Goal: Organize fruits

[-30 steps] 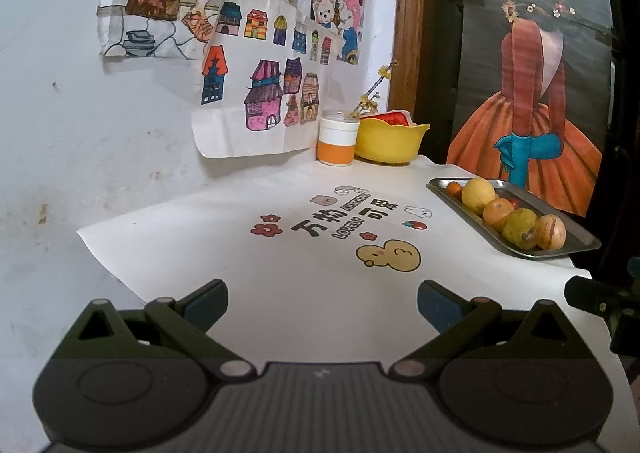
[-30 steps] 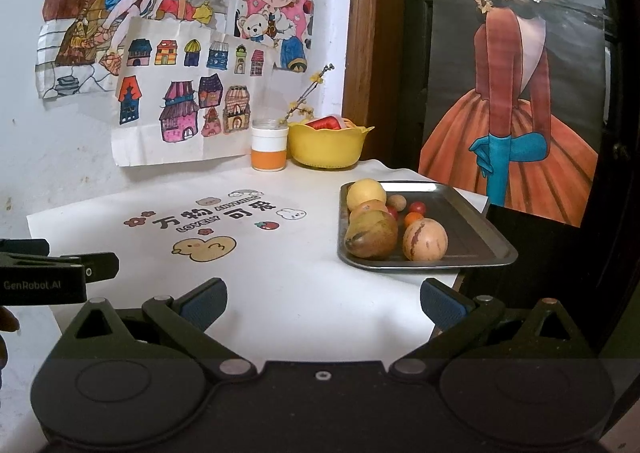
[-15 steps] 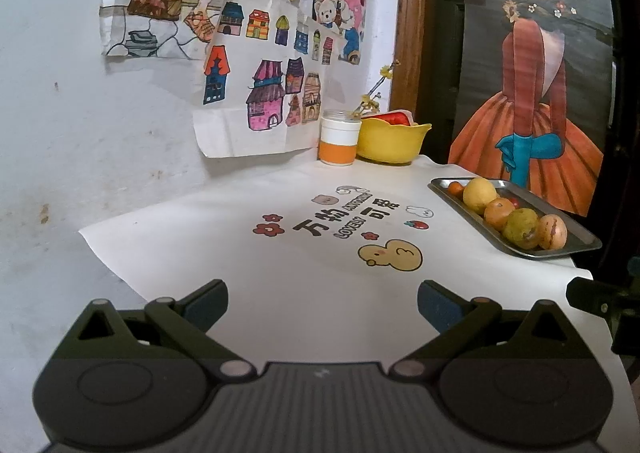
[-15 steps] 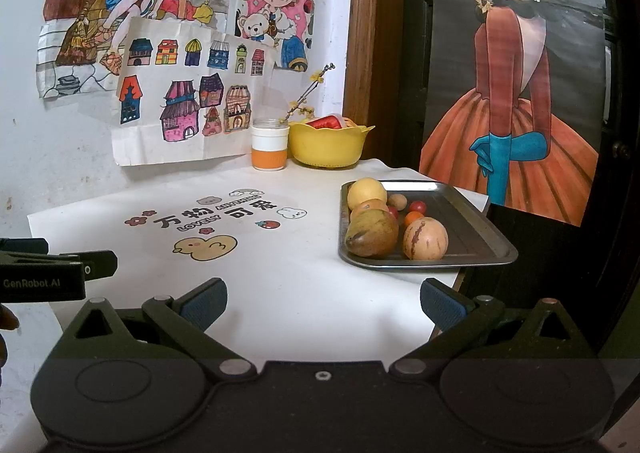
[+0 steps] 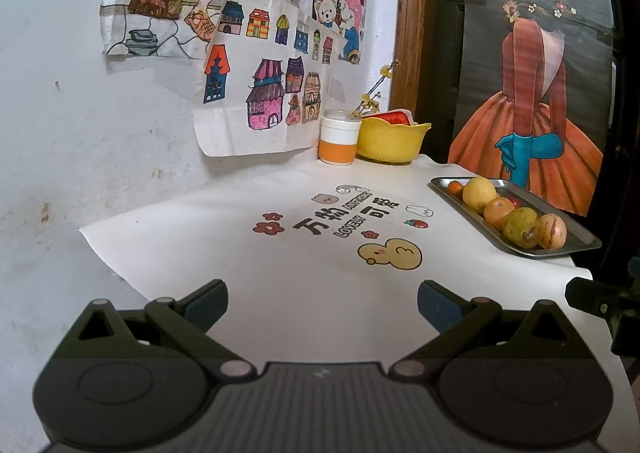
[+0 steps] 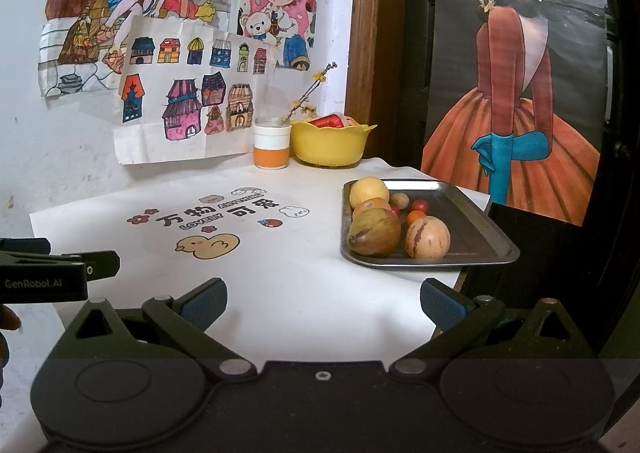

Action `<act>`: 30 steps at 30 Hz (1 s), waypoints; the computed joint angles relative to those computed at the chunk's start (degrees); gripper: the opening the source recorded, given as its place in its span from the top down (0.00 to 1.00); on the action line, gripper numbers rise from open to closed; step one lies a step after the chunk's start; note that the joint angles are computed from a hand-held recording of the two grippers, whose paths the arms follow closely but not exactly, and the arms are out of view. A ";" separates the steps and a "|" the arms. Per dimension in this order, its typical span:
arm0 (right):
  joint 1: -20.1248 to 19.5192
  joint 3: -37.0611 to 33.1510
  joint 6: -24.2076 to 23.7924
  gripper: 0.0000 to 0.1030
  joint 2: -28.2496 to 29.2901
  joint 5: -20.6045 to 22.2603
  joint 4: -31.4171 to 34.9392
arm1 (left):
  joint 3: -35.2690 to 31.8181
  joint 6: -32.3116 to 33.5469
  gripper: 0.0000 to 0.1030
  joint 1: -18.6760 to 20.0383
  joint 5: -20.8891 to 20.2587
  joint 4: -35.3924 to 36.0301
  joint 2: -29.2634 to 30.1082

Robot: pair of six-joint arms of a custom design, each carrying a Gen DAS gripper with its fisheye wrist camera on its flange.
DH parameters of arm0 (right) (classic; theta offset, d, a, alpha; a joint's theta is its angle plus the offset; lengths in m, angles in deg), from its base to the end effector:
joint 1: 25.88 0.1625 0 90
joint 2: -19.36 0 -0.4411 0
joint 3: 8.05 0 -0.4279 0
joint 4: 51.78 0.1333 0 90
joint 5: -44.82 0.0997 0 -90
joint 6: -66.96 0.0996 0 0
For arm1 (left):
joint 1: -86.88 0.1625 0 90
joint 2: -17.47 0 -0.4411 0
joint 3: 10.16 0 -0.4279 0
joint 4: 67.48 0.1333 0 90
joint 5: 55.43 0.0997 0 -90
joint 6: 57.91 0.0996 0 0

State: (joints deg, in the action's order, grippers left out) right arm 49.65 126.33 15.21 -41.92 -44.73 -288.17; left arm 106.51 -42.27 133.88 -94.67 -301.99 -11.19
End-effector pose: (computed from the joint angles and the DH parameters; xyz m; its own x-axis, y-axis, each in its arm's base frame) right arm 0.0148 -0.4793 0.2068 -0.6570 -0.0685 0.7508 -0.7174 0.3629 -0.5947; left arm -0.1936 -0.5161 -0.0052 -0.7682 0.0694 -0.6365 0.6060 0.3998 -0.6878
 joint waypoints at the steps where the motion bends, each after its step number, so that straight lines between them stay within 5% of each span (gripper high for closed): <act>1: 0.03 -0.02 0.02 0.01 0.04 -0.04 -0.05 | -0.01 0.02 0.00 0.03 -0.06 0.02 -0.02; 30: 0.56 0.13 -0.09 0.01 0.66 -0.60 -0.44 | 0.75 -2.53 0.00 -0.24 -0.35 2.72 -0.68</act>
State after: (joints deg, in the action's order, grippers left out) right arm 50.22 126.46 15.12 -41.26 -45.33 -288.61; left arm 107.26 -44.80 133.64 -95.02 -299.27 -11.88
